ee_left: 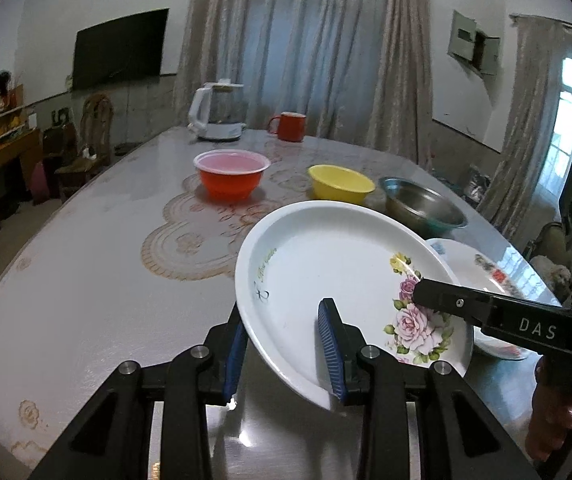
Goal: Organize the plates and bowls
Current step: 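Lift the small flowered plate and carry it toward the stacked plates, then lower the small flowered plate onto the large white plate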
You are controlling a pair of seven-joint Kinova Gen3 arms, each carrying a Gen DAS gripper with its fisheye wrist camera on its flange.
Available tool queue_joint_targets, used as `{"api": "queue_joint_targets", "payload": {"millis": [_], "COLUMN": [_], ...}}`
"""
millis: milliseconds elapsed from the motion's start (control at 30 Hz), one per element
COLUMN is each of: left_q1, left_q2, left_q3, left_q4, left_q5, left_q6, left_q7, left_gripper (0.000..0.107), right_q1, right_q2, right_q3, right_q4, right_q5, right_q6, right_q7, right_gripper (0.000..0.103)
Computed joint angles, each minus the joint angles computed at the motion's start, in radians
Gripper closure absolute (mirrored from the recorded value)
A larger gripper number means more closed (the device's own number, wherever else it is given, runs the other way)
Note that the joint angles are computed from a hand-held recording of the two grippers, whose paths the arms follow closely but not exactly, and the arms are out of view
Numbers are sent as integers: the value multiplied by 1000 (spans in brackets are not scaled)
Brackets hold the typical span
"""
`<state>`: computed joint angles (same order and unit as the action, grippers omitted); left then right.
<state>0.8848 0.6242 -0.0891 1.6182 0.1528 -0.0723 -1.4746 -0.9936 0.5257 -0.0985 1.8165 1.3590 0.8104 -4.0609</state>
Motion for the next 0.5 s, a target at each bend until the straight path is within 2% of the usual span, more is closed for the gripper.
{"api": "queue_joint_targets", "payload": {"millis": [100, 233, 400, 500], "left_q1": [25, 6, 22, 10], "left_q2": [1, 22, 48, 65], "left_q3": [-3, 55, 76, 112], "left_q4": [-17, -81, -148, -184], "left_q5": [-7, -38, -74, -99], "left_q6": [-6, 36, 88, 121], "left_q7": [-15, -36, -32, -28], "left_gripper": [72, 72, 72, 72], "right_q1": [-26, -37, -38, -38], "right_q2": [-28, -61, -87, -101], "right_q3": [-6, -31, -63, -80], "right_q4": [40, 99, 143, 167], "right_q5": [3, -4, -42, -64], "right_q6": [43, 103, 170, 192], "right_q7": [-45, -122, -172, -195], "right_gripper": [87, 87, 87, 87]}}
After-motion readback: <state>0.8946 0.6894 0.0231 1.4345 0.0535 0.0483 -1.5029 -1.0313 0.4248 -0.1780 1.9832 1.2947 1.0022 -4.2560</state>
